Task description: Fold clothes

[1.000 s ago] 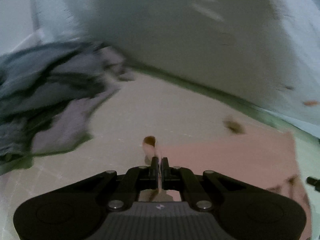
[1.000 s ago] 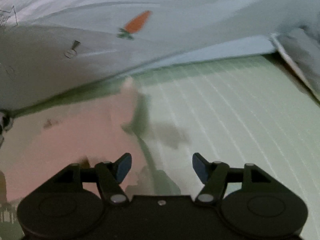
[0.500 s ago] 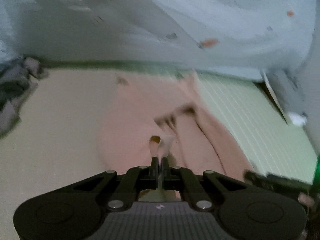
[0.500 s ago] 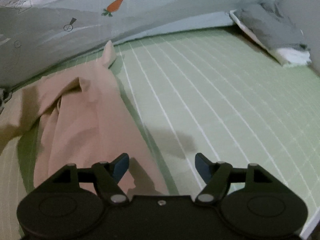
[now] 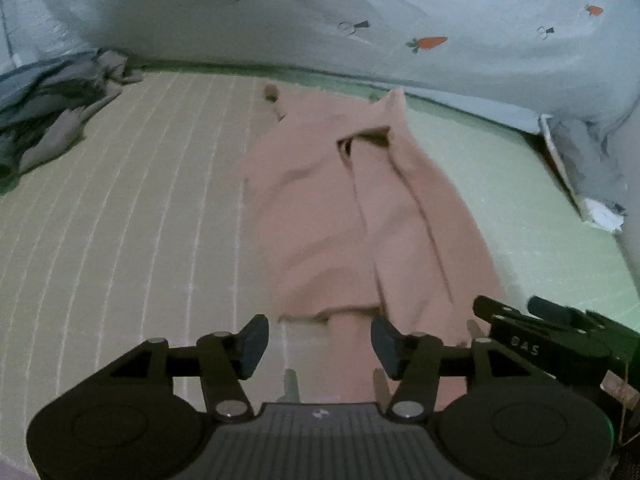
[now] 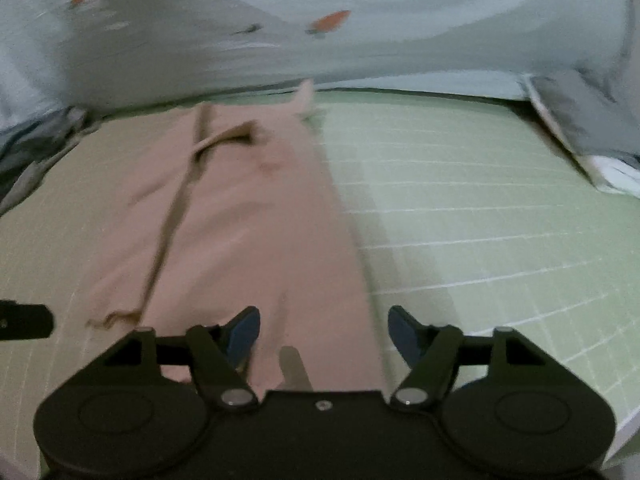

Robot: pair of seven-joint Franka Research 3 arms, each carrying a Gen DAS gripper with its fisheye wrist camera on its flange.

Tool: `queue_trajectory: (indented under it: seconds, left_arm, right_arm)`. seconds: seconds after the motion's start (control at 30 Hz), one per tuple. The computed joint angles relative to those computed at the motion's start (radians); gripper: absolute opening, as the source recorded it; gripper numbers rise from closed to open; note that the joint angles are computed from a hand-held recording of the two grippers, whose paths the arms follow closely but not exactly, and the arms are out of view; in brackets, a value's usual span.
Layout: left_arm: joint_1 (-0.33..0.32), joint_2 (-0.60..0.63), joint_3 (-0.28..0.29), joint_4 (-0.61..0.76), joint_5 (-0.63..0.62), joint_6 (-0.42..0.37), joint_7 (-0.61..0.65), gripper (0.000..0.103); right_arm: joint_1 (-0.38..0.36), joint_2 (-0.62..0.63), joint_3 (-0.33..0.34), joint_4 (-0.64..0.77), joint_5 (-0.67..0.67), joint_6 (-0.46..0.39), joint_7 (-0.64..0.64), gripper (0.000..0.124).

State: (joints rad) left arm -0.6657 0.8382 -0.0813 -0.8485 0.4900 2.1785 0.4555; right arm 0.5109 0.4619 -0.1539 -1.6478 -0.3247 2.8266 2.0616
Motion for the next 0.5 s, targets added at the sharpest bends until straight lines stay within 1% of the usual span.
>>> queue_trajectory:
  seconds: [0.07, 0.1, 0.17, 0.2, 0.3, 0.33, 0.4, 0.5]
  left_arm:
    - [0.003, -0.059, -0.001, -0.099, 0.009, 0.023, -0.019, 0.059]
    - [0.005, -0.089, -0.002, -0.148, 0.019, 0.035, -0.029, 0.059]
    - [0.011, -0.147, -0.007, -0.240, 0.043, 0.057, -0.051, 0.061]
    - [0.016, -0.174, -0.011, -0.285, 0.053, 0.071, -0.066, 0.062]
    - [0.038, -0.238, -0.030, -0.392, 0.073, 0.103, -0.097, 0.063]
    - [0.045, -0.253, -0.037, -0.417, 0.077, 0.106, -0.103, 0.063]
    - [0.059, -0.274, -0.051, -0.451, 0.082, 0.115, -0.108, 0.063]
    - [0.078, -0.294, -0.067, -0.485, 0.083, 0.136, -0.109, 0.063]
  right_arm:
    - [0.010, -0.001, 0.006, -0.011, -0.005, 0.001, -0.006, 0.054]
    - [0.019, 0.000, 0.004, -0.013, -0.009, -0.005, 0.000, 0.050]
    - [0.042, 0.009, -0.013, -0.007, -0.030, -0.028, 0.031, 0.038]
    - [0.055, 0.014, -0.024, -0.005, -0.048, -0.034, 0.052, 0.036]
    - [0.077, 0.019, -0.047, -0.009, -0.093, -0.022, 0.111, 0.006]
    - [0.090, 0.013, -0.061, -0.015, -0.112, -0.023, 0.143, 0.002]
    - [0.108, -0.009, -0.079, -0.040, -0.155, -0.009, 0.199, 0.002]
    - [0.149, -0.059, -0.117, -0.084, -0.275, 0.017, 0.303, 0.002]
